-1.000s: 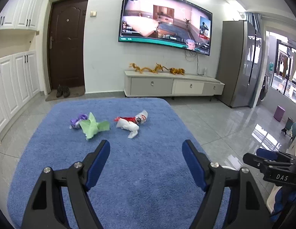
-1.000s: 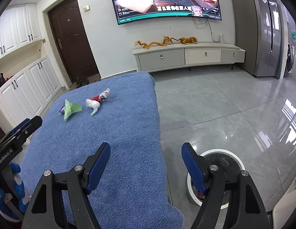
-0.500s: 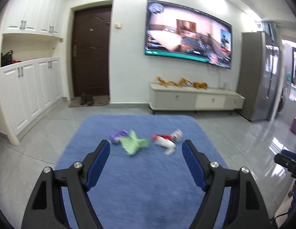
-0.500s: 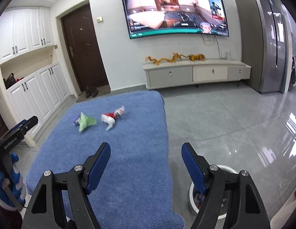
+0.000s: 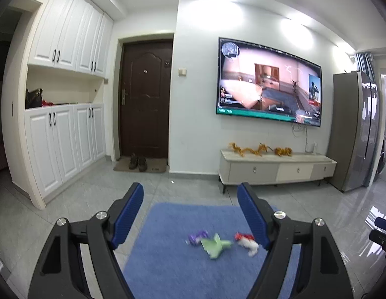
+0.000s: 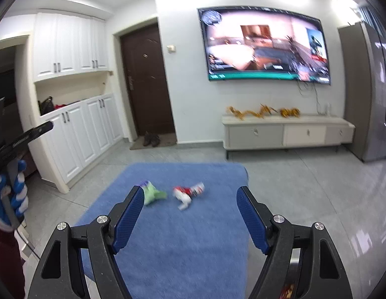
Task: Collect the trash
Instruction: 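Move both open tools back over the remaining wrappers on the rug, then grasp the light green paper with the left tool while the right tool grasps the white tissue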
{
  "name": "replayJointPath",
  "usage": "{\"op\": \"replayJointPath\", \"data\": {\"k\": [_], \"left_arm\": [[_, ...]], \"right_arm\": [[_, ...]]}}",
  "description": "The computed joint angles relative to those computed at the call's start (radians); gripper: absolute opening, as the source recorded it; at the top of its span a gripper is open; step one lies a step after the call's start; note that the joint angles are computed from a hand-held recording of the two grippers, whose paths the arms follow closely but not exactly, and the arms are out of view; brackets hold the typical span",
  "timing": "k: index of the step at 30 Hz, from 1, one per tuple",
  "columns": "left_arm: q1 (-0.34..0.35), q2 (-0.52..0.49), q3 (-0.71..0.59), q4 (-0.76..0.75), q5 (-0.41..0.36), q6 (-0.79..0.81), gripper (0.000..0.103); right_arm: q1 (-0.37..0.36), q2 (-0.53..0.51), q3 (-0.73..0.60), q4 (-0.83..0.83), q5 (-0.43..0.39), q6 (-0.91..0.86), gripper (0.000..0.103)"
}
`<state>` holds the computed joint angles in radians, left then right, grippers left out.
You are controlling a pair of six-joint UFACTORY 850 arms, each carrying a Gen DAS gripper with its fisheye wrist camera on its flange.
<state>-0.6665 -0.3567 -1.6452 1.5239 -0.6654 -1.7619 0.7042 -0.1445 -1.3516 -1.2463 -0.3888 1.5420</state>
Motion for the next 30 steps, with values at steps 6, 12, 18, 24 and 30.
{"op": "replayJointPath", "data": {"k": [6,12,18,24,30], "left_arm": [[0.033,-0.061,-0.190,-0.163,-0.065,0.316,0.077],[0.067,-0.140,-0.322,-0.205,-0.097,0.436,0.077],[0.103,-0.246,-0.371,-0.311,-0.026,0.526,0.076],[0.144,-0.404,-0.488,-0.600,0.085,0.734,0.074],[0.150,-0.633,-0.703,-0.967,0.086,1.080,0.073]], "right_arm": [[0.006,-0.052,-0.160,0.182,-0.013,-0.275,0.075],[-0.013,-0.117,-0.254,0.282,0.018,-0.413,0.075],[-0.063,-0.259,-0.382,0.575,0.050,-0.693,0.075],[-0.114,-0.421,-0.531,0.939,0.050,-1.029,0.075],[-0.159,-0.574,-0.643,1.202,0.012,-1.250,0.075]]}}
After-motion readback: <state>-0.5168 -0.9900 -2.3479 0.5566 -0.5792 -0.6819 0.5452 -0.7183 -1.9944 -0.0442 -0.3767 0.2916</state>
